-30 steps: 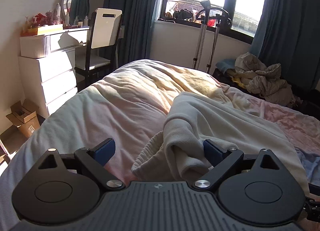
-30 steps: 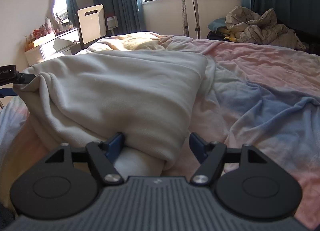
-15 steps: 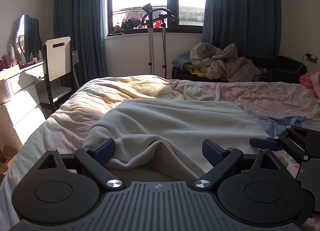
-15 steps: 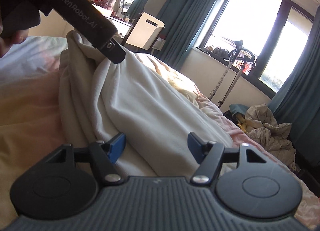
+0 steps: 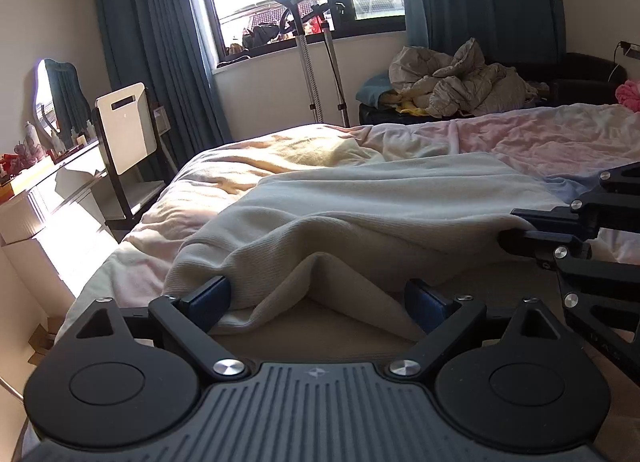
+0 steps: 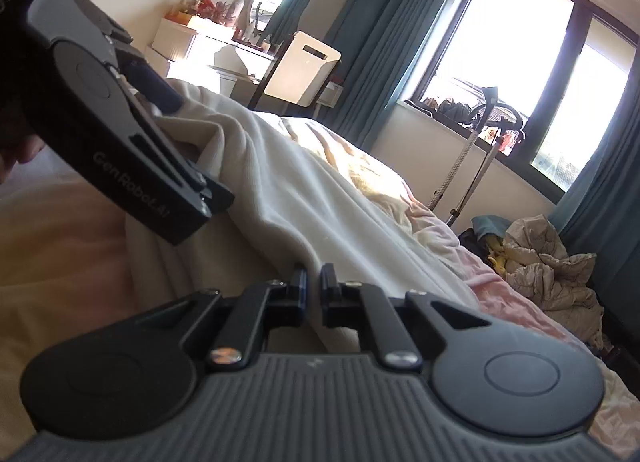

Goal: Fold clothes

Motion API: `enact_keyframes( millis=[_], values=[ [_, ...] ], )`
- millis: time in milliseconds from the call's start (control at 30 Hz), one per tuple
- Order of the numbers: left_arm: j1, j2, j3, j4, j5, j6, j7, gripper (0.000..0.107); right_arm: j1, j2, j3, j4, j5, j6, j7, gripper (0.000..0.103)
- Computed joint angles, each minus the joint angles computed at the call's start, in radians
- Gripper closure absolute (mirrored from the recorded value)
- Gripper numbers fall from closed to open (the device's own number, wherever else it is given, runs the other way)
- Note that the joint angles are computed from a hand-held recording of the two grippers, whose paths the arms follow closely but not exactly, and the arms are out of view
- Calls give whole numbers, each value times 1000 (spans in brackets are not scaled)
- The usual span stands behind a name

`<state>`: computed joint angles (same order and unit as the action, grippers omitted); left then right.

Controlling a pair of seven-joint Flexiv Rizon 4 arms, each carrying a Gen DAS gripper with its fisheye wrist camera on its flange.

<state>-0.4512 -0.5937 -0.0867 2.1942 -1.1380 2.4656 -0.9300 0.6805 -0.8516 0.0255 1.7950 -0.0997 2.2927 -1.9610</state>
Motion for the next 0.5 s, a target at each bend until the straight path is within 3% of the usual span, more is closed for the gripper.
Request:
enact_keyframes(
  millis=[167, 300, 367, 433, 500],
  values=[
    [11, 35, -19, 23, -28, -22, -153, 12, -81, 46, 70, 29, -24, 46, 126, 96],
    [-1, 25, -30, 41, -71, 46, -358, 12, -68, 58, 53, 53, -31, 6, 152, 95],
    [-18, 18, -40, 31, -153, 81, -384, 12, -49, 60, 42, 65, -13, -7, 153, 95],
    [-4, 38, -54, 54, -179, 59, -452, 12, -45, 58, 41, 65, -6, -4, 160, 95],
    [68, 98, -52, 146, -11, -43, -698, 12, -48, 58, 44, 65, -4, 9, 169, 94]
  ],
)
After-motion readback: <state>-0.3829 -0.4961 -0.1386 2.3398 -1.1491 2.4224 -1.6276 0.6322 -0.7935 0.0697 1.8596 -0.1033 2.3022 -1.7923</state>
